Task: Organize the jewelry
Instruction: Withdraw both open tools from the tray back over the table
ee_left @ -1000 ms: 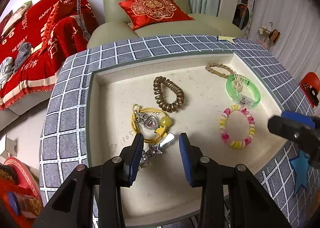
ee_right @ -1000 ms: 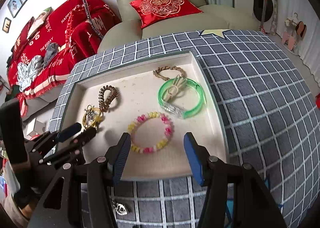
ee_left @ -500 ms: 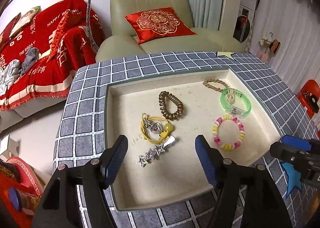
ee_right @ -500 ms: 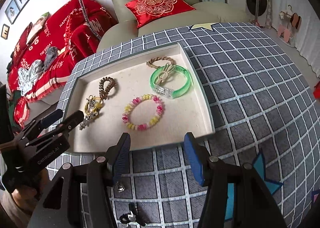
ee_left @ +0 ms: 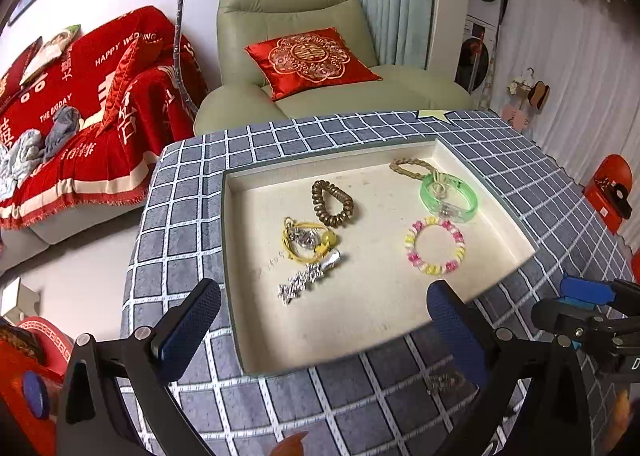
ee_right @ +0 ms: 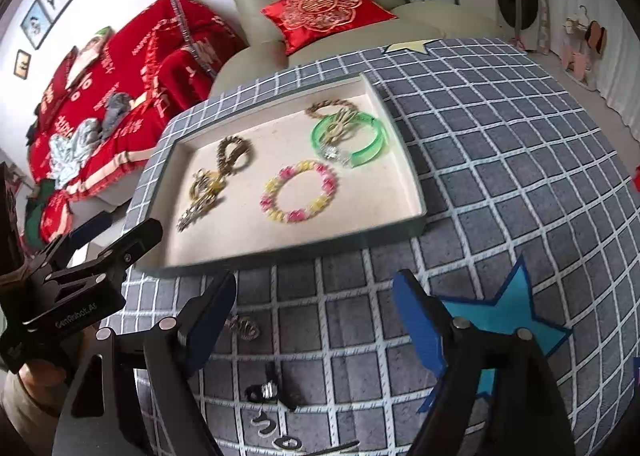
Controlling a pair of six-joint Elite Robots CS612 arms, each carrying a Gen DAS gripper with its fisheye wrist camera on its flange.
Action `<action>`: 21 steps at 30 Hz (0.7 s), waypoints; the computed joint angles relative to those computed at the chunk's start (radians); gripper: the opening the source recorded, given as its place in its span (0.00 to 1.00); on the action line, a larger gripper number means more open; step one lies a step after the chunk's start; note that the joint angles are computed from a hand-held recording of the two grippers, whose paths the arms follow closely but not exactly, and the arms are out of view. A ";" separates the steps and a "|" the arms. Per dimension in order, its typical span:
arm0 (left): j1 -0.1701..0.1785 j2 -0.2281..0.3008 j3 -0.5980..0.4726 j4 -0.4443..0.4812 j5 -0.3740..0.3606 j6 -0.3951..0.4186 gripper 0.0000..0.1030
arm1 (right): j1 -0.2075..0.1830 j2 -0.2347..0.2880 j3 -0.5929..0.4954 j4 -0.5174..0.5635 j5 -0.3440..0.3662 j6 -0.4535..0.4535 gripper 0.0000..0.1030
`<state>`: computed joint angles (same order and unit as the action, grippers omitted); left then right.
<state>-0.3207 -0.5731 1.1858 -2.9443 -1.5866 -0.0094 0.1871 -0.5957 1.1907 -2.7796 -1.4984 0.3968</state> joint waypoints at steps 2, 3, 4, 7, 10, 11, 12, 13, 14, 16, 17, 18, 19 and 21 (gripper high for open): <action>-0.002 -0.011 0.026 -0.012 0.008 0.001 1.00 | 0.003 -0.006 0.014 0.004 0.003 -0.022 0.96; -0.002 -0.017 0.039 -0.016 0.009 -0.002 1.00 | 0.006 -0.011 0.028 -0.001 -0.002 -0.035 0.97; -0.001 -0.022 0.051 -0.022 0.010 -0.008 1.00 | 0.009 -0.015 0.038 -0.005 -0.004 -0.045 0.97; 0.000 -0.034 0.086 -0.048 0.013 -0.022 1.00 | 0.016 -0.028 0.072 -0.009 -0.002 -0.073 0.97; 0.004 -0.045 0.114 -0.049 -0.006 -0.037 1.00 | 0.027 -0.036 0.099 -0.016 -0.010 -0.101 0.97; 0.006 -0.047 0.119 -0.047 -0.016 -0.038 1.00 | 0.030 -0.037 0.105 -0.020 -0.014 -0.108 0.97; 0.008 -0.049 0.126 -0.043 -0.033 -0.034 1.00 | 0.035 -0.038 0.112 -0.022 -0.018 -0.117 0.97; 0.009 -0.051 0.132 -0.039 -0.047 -0.029 1.00 | 0.038 -0.038 0.117 -0.022 -0.018 -0.126 0.97; 0.009 -0.053 0.139 -0.037 -0.052 -0.023 1.00 | 0.041 -0.038 0.119 -0.021 -0.019 -0.133 0.97; 0.008 -0.056 0.152 -0.035 -0.053 -0.013 1.00 | 0.046 -0.036 0.121 -0.016 -0.024 -0.146 0.97; 0.007 -0.057 0.156 -0.030 -0.054 -0.011 1.00 | 0.049 -0.035 0.121 -0.013 -0.027 -0.151 0.97; 0.007 -0.058 0.160 -0.023 -0.058 -0.011 1.00 | 0.051 -0.034 0.120 -0.011 -0.029 -0.155 0.97; 0.007 -0.058 0.161 -0.018 -0.060 -0.012 1.00 | 0.053 -0.033 0.119 -0.010 -0.032 -0.159 0.97; 0.006 -0.057 0.163 -0.009 -0.063 -0.005 1.00 | 0.058 -0.030 0.117 -0.010 -0.043 -0.169 0.96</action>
<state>-0.3150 -0.6305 1.3492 -2.9538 -1.6495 -0.0147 0.2455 -0.6253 1.3074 -2.7891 -1.5418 0.2282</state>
